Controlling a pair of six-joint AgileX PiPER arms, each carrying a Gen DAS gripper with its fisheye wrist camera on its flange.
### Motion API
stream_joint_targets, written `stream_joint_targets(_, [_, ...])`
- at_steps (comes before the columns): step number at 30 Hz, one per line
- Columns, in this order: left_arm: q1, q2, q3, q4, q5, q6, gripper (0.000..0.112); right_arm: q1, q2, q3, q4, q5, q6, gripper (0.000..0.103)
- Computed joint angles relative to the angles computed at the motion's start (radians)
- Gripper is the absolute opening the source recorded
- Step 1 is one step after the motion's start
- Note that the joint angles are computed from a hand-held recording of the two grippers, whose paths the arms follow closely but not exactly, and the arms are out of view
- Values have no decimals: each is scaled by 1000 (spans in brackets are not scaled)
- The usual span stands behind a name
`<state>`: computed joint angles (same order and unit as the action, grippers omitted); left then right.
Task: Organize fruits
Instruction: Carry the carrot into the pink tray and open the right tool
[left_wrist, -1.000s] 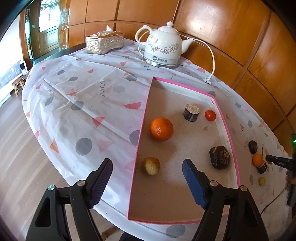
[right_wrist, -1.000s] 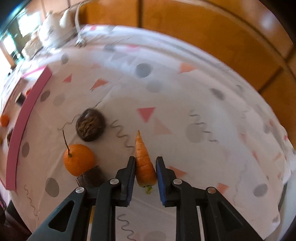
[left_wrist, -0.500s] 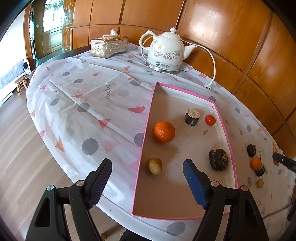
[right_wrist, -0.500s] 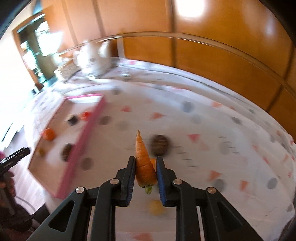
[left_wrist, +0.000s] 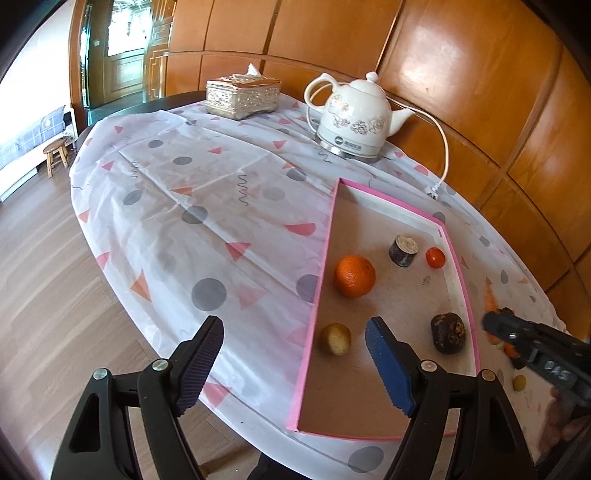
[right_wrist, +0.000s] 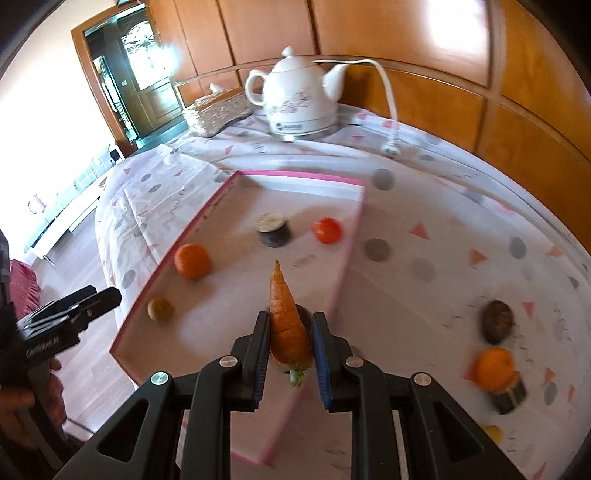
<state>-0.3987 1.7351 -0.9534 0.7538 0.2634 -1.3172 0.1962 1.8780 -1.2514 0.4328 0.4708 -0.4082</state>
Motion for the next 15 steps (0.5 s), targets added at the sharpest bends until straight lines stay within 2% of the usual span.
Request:
stream_joint_targets(3, [4,1,4,14,-1,-18,79,52,25,-15,-99,-27,124,22])
stream_joint_targets(9, [9,14,2,11,-3,-17,79,109,72,-48,-211,-54,254,23])
stream_joint_targets(12, [10,18,-1,0,-4,-4,79,126,62,-35,-265,-80,309,24])
stream_joint_targets(15, [9,15,1,15,-6,-18,79,140,39,-9,-382,-115,424,26])
